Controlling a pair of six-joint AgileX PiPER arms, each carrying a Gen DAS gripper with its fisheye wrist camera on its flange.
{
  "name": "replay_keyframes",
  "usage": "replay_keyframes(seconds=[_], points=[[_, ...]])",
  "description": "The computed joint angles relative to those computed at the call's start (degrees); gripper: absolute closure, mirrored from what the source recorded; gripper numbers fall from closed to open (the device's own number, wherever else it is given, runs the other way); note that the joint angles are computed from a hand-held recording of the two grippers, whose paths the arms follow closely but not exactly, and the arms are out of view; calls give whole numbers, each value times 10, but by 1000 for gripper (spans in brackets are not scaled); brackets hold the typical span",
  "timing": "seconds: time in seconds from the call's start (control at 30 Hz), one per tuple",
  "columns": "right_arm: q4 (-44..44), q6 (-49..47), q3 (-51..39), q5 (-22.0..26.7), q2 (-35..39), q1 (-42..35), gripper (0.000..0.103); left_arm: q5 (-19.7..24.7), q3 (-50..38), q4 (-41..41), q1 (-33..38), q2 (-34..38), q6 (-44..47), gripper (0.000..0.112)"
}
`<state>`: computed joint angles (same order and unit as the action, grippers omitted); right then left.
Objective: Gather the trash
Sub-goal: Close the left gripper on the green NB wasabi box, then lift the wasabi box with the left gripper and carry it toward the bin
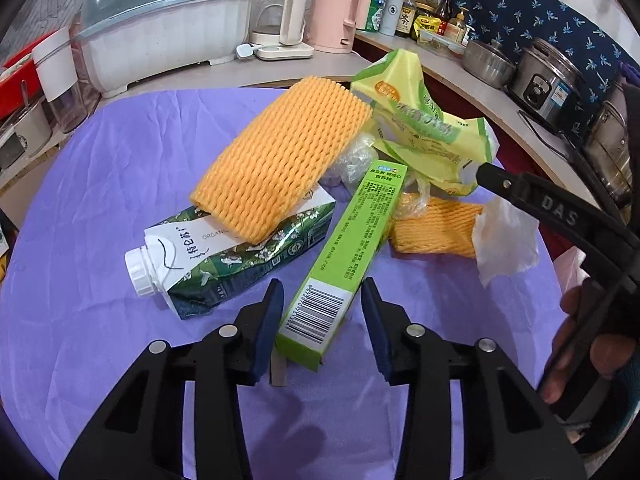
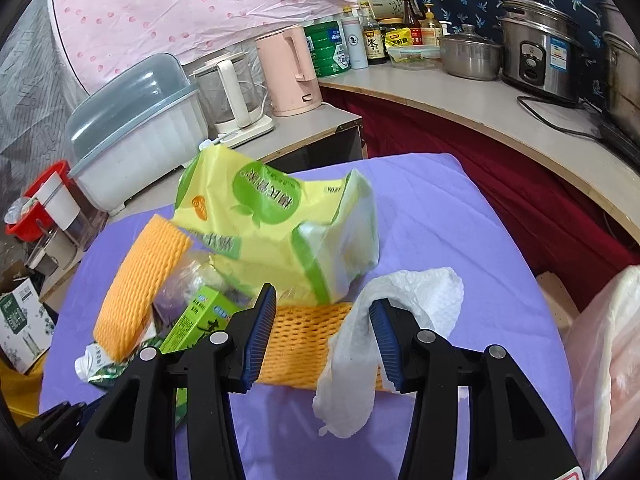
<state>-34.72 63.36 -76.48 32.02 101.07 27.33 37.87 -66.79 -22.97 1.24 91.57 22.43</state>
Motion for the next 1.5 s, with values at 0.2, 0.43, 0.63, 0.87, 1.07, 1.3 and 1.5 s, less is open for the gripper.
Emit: replay_keyframes(seconds=[0.2, 0.43, 0.63, 0.87, 1.07, 1.3, 1.5], points=[[44, -57, -45, -3, 37, -19, 81, 0, -7, 13, -7, 4, -17, 80], [55, -53, 12, -22, -14, -21, 100, 2, 6, 38, -17, -13, -45, 81], [35, -9, 111, -23, -109, -4, 100, 7, 46, 52, -28, -55, -60, 83], [2, 70, 217, -5, -201, 29, 100, 18, 95, 64, -46, -115, -74, 84], [-30, 120, 258, 33, -273, 63, 100, 41, 112, 69, -56, -166, -86, 84], [-58, 144, 270, 103, -357, 94, 100, 66, 117, 83, -87, -228, -115, 85], [-62, 145, 290, 150, -429, 96, 100, 82, 107, 127, -154, -255, -179, 98]])
